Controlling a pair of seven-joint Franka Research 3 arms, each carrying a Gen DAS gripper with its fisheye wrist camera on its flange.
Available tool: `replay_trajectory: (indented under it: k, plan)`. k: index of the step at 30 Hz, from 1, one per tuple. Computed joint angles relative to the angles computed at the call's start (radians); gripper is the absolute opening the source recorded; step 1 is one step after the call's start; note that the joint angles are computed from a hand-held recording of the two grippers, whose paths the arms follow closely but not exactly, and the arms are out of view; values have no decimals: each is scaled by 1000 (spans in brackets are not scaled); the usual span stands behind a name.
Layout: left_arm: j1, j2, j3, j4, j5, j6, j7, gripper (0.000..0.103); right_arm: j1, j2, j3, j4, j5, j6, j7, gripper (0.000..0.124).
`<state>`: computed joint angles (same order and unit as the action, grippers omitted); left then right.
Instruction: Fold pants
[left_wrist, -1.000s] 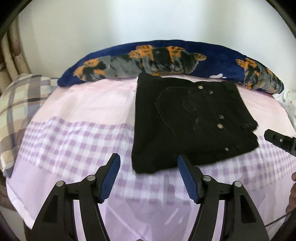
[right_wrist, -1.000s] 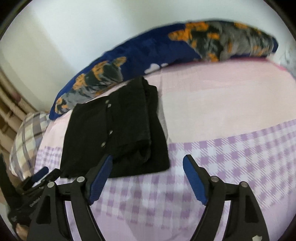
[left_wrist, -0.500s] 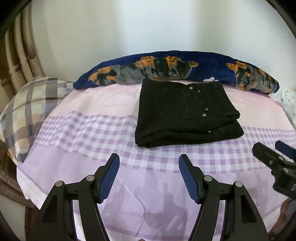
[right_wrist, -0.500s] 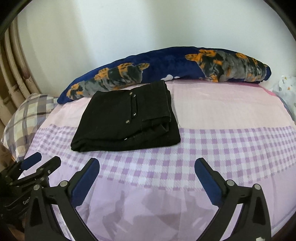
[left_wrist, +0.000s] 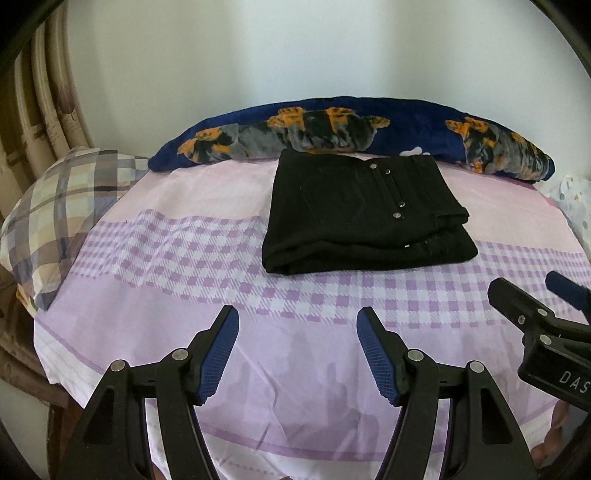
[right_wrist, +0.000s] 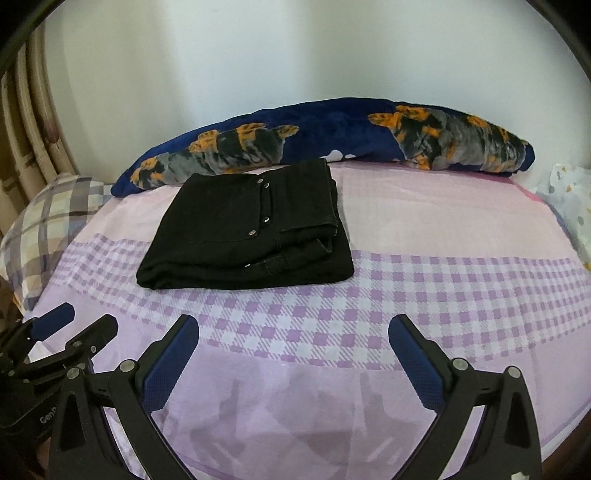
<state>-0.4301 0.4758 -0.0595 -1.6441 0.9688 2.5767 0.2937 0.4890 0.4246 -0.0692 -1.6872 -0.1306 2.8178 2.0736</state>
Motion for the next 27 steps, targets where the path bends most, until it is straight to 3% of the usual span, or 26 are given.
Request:
replay_trajectory:
  k: [27]
  plan:
    - [-1,4,2,-3,5,-8,-12,67,2,8,4,13,-12,-29,-30,102]
